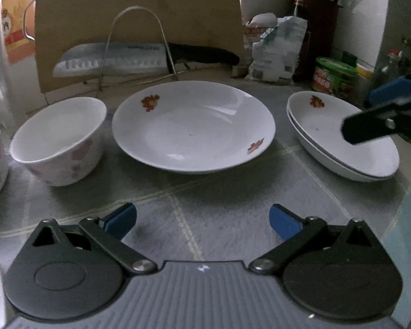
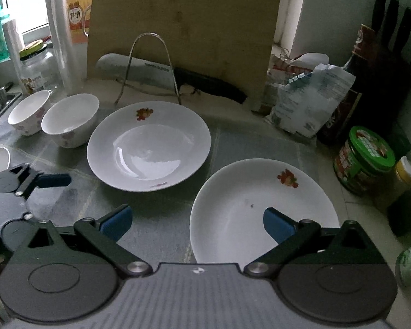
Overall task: Organize plates and bowls
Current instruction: 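Move the right gripper to the red-flower white plate and grasp its rim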
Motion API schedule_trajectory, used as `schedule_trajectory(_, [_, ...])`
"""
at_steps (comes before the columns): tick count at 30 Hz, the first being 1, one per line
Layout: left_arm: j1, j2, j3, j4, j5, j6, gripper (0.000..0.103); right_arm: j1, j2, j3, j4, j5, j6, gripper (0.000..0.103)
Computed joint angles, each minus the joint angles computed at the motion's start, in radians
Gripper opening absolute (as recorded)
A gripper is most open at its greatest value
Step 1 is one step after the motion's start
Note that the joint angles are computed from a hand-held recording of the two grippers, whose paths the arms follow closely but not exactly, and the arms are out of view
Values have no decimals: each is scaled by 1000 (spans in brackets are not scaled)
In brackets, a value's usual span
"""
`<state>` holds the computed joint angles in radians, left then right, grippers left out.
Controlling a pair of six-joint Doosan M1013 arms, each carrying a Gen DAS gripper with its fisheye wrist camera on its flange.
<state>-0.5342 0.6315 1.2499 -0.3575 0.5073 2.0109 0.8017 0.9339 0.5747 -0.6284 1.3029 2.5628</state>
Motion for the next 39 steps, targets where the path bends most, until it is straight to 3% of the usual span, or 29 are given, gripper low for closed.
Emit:
schedule_trajectory(4, [-9,21,-30,59,10,-80,102,-11,-14,23,16,-30,-32,103])
schedule_trajectory(8, [-29,39,-58,237,5,-240,103,-38,-34,64,49,-108,-97,103])
schedule_trajectory(13, [-40,60,-94,318,17,-359,103,-81,-46,92,123,-212,-214,103])
schedule_trajectory(20, [-50,35,-22,418,-104,-497,103,-134,-30,74,252,-293,-415,103])
schedule_trajectory(26, [-57,40,-43,481,-61,-574,103,-170,10,5,378,-295,-573,103])
schedule_trajectory(31, [-50,42,-42,412,-74,-483,103,-197,56,-72,480,-274,-643,103])
schedule_trajectory(39, [-42,48,-54,337,-68,-390,102,-224,179,-302,592,-149,-747,103])
